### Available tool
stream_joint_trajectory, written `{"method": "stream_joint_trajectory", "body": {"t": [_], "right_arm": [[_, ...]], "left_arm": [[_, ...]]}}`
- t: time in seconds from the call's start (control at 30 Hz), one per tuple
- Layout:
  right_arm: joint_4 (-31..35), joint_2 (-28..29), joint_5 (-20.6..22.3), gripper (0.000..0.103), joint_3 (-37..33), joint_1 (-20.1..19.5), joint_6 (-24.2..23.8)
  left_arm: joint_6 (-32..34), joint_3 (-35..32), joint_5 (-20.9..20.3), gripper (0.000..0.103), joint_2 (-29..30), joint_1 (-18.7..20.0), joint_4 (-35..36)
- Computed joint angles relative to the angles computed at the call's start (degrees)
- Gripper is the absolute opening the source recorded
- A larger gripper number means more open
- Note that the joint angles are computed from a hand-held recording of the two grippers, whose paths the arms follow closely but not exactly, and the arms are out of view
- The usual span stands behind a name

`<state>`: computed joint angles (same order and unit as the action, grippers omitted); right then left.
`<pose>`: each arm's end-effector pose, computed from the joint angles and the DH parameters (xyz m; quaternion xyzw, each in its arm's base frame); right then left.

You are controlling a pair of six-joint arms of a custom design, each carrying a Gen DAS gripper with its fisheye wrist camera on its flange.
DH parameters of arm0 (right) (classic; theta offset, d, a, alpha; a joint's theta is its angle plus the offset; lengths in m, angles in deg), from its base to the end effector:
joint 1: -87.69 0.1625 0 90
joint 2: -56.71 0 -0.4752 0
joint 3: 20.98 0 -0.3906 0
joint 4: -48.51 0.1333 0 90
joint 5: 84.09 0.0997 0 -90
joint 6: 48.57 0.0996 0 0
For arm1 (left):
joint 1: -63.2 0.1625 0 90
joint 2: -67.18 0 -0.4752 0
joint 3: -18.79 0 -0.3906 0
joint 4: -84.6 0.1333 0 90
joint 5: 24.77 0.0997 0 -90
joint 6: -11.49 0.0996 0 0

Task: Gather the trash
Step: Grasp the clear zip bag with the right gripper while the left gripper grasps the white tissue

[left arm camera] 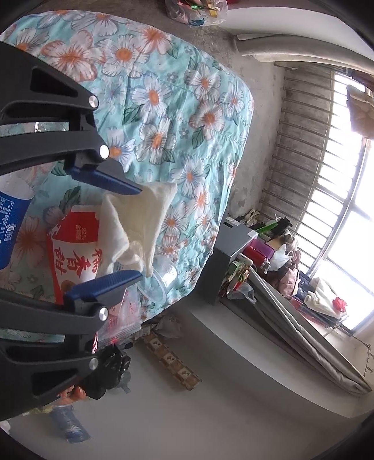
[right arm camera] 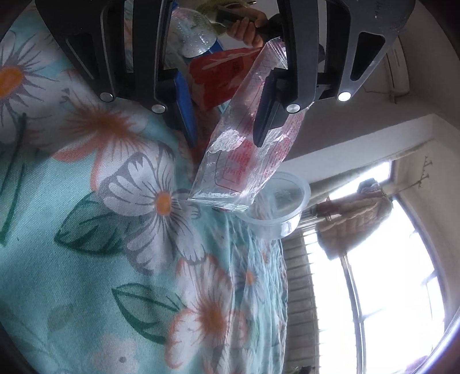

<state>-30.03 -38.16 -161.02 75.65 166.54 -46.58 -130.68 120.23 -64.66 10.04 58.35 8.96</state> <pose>0.0707 -0.4471 0.5067 0.1259 0.9789 0.1050 0.1218 -0.5505 -0.1638 0.1705 -0.1269 0.8066 -0.5362 0.2137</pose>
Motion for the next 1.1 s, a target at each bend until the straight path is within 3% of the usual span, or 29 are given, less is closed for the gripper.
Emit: {"method": "stream_joint_trajectory", "body": {"t": [0.43, 0.7, 1.1], "right_arm": [[0.8, -0.4, 3.0, 0.009, -1.2, -1.5, -2.0], [0.7, -0.8, 4.9, 0.003, -1.4, -1.8, -3.1], [-0.9, -1.6, 7.9, 0.002, -1.3, -0.8, -4.1]], "left_arm": [[4.5, 1.0, 0.7, 0.011, 0.2, 0.3, -3.4], [2.0, 0.5, 2.3, 0.007, 0.3, -1.0, -0.2], [-2.3, -2.6, 7.0, 0.007, 1.0, -3.0, 7.0]]}}
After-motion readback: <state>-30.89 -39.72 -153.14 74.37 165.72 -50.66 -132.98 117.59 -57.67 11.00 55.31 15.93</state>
